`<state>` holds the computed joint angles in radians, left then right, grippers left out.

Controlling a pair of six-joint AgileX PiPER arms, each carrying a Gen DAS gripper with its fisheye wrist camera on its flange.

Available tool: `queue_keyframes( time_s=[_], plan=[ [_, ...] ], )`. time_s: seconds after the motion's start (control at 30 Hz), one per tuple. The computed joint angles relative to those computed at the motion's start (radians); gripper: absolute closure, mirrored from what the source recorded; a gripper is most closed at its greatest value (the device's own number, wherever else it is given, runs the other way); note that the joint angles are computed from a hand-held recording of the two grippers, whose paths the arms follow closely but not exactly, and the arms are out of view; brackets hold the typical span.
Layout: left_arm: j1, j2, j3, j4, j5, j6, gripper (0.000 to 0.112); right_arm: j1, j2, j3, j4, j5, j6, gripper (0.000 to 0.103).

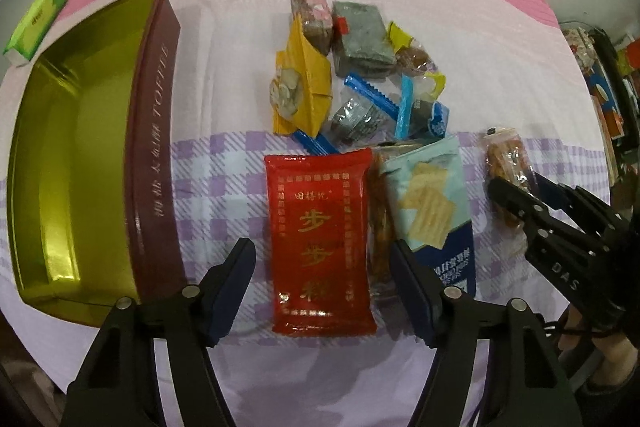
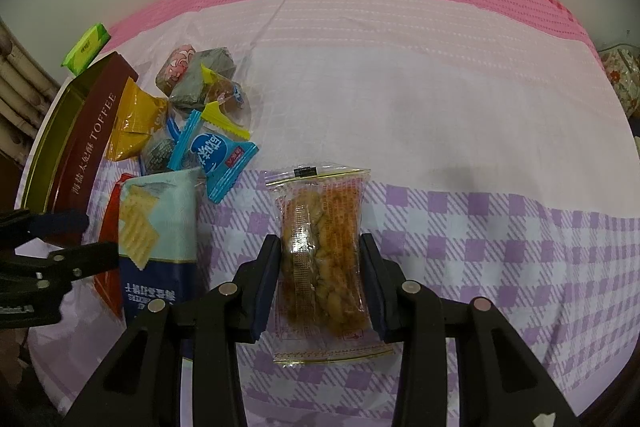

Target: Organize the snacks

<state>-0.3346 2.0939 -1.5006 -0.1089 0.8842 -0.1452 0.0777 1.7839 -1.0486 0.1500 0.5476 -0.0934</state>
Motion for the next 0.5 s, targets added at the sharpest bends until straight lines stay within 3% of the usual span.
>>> queue_keyframes(
  time_s=[0.5],
  plan=[
    [0.026,0.004,0.037,-0.045,-0.066,0.048,0.047,-0.019,-0.006,0.010,0.039,0.000,-0.034,0.065]
  ],
)
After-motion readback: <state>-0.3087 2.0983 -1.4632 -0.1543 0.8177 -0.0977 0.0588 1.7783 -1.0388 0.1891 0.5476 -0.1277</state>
